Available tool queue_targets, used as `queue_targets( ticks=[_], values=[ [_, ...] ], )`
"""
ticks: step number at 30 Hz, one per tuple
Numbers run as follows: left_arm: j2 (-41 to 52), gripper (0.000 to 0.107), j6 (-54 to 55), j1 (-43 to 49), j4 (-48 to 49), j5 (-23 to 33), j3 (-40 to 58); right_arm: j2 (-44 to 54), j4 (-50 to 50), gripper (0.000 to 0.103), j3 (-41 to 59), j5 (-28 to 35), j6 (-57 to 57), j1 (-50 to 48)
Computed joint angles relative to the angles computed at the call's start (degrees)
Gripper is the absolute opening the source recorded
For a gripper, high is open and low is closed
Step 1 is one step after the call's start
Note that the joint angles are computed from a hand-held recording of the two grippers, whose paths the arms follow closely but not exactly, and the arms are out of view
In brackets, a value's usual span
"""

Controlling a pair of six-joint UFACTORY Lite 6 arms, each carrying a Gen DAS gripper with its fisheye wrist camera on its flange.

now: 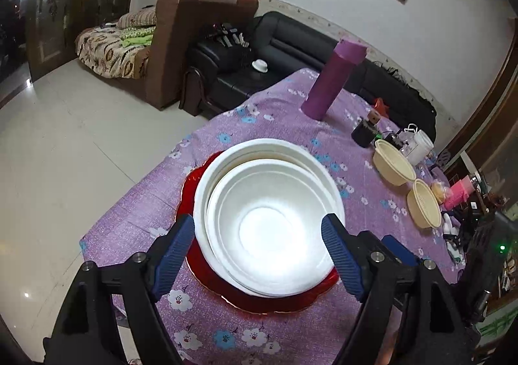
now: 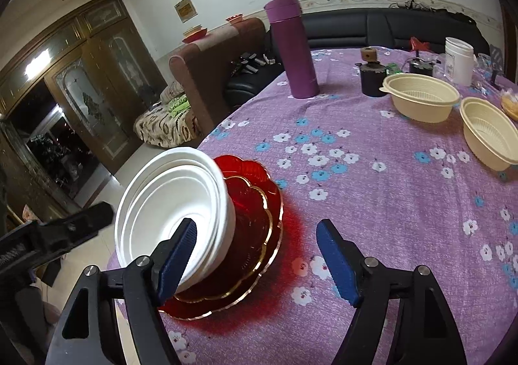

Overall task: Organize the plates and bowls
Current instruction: 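Open the right gripper and pull it away from the stack, then grasp the rim of the large beige plastic bowl with the right gripper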

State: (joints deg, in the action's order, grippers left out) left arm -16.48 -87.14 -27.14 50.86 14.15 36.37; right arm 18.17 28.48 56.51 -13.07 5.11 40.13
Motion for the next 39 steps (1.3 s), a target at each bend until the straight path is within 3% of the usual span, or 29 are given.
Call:
queue_targets(
  ticks=[7,14,18,28,34,39],
  values=[
    [-1.5,0.086,-17.9,-15.0,13.9,12.1,0.0,-4.8,-1.8,0.081,-6.5,-1.2,2.9,-0.2],
    [6.5,0.086,-23.9,-27.8,17.8,23.1,6.6,-11.9,-4.6,0.081,-15.7,-2.4,5.7,-2.4],
    [12.0,0.086,-23.6,-30.9,17.3,24.2,11.5,-17.3,-6.5,0.081,-21.4,-2.5,6.8,-5.3],
    [27.0,0.086,-20.5,-36.7,15.7,26.4,25.2,-29.9,-27.0,0.083,-33.3,-1.5,21.6,-20.1],
    [36.5,0.089,-15.6,-36.8,13.2,24.3,33.9,-30.4,-42.3,0.083,-35.2,-2.1,32.2,-30.4],
    [44.8,0.089,-9.1,-35.8,8.2,21.0,42.2,-24.6,-56.9,0.083,-33.3,-4.9,41.6,-42.5]
  ],
)
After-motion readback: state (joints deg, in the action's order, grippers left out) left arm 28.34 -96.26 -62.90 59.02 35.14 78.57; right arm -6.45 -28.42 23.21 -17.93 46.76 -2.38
